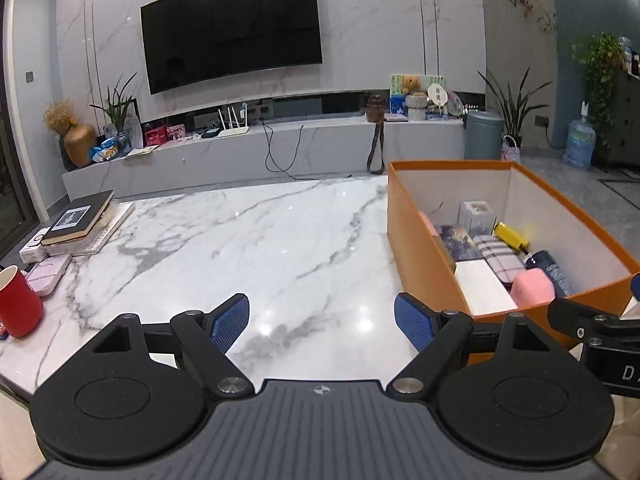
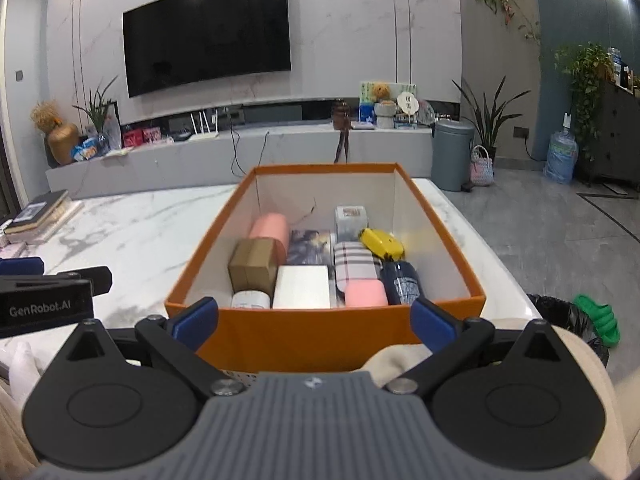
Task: Organize rigid objects
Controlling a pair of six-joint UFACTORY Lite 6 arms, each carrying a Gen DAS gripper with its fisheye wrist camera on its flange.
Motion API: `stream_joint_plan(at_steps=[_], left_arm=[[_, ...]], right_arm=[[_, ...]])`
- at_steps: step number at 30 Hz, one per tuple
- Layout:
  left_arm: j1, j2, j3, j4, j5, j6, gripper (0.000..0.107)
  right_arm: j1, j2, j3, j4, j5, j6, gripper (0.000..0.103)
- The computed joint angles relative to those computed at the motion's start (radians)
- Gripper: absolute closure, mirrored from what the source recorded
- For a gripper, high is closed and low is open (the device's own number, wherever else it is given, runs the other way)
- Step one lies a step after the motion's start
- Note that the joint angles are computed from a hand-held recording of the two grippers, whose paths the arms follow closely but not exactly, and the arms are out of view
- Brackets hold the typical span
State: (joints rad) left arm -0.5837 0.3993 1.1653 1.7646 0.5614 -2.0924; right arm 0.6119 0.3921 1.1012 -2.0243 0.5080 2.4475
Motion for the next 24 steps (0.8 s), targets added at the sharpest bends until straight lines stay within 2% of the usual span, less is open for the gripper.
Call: stream_joint_plan(at_steps=[24], left_arm=[[0.019,-0.045,-0.051,0.024,-0.019,-0.03,0.011]], right_arm=[[0.013,0.034,0.017,0.022,0.028,0.007,0.003]])
